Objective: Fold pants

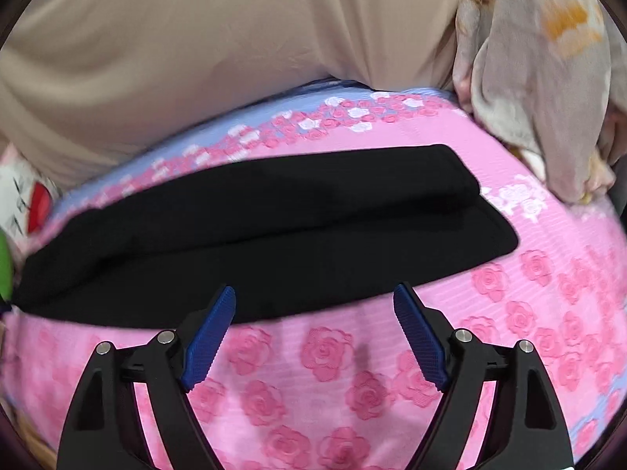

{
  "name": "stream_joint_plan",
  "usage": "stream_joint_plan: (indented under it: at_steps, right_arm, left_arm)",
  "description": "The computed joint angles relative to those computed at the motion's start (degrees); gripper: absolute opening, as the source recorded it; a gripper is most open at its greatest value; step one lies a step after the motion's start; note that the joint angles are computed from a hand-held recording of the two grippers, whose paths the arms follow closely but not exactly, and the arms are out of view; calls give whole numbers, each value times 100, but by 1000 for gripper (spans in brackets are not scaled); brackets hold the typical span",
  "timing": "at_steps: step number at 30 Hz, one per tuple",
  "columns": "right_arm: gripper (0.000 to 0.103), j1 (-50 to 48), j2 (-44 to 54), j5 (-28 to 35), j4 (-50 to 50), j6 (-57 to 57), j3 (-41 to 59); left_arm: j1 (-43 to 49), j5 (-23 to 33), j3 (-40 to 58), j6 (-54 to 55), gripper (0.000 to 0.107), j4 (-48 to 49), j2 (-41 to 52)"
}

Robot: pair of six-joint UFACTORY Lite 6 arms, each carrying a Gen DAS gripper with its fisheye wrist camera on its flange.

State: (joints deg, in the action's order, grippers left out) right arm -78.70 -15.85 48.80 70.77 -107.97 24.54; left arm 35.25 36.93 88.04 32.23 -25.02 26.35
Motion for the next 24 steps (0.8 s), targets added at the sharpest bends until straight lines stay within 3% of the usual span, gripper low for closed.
stream_joint_plan:
  at_steps: [1, 3, 6, 9, 13, 14, 15, 16, 18, 20, 22, 24]
  right_arm:
    - [81, 61, 50, -32, -11, 79, 88]
    - [81, 229, 267, -270, 92, 205, 380]
    - [81, 175, 1389, -231, 186, 510, 1382]
    - [81, 239, 2774, -40, -144, 1479, 2652]
    - [81, 457, 4378, 561, -276, 2561, 4304]
    - [76, 576, 4748, 723, -245, 2775, 4711]
    - [38, 753, 5056, 764, -262, 2985, 5077]
    - [7, 1004, 5335, 636, -489, 3436, 5509]
    - [6, 1009, 5238, 994, -312, 3620, 5653]
    - [5, 588, 4458, 1812, 63, 3095, 5373]
    - [4, 130, 3907, 2198, 144, 2718, 5196]
    - [4, -28, 4008, 1770, -181, 2578, 5271]
  left_arm:
    - [-10, -246, -508, 211, 34, -138, -552]
    - [-105, -420, -1122, 591, 64, -499, -1332]
    - [-429, -753, -2132, 1032, 69, -672, -2692]
    - [-912, -871, -2786, 1207, 87, -779, -3395]
    - [-1878, -865, -3382, 757, 88, -577, -3779]
    - [-2066, -887, -3457, 534, 88, -442, -3812]
    - [-2355, -917, -3496, 192, 88, -269, -3761]
    - [-2492, -852, -3446, 37, 88, -213, -3680]
    - [-2620, -764, -3378, -189, 88, -165, -3537]
    - [-2662, -817, -3433, -431, 88, -4, -3596]
    - [-2589, -967, -3583, -516, 90, 173, -3704]
    - [-2515, -1061, -3620, -530, 91, 234, -3643]
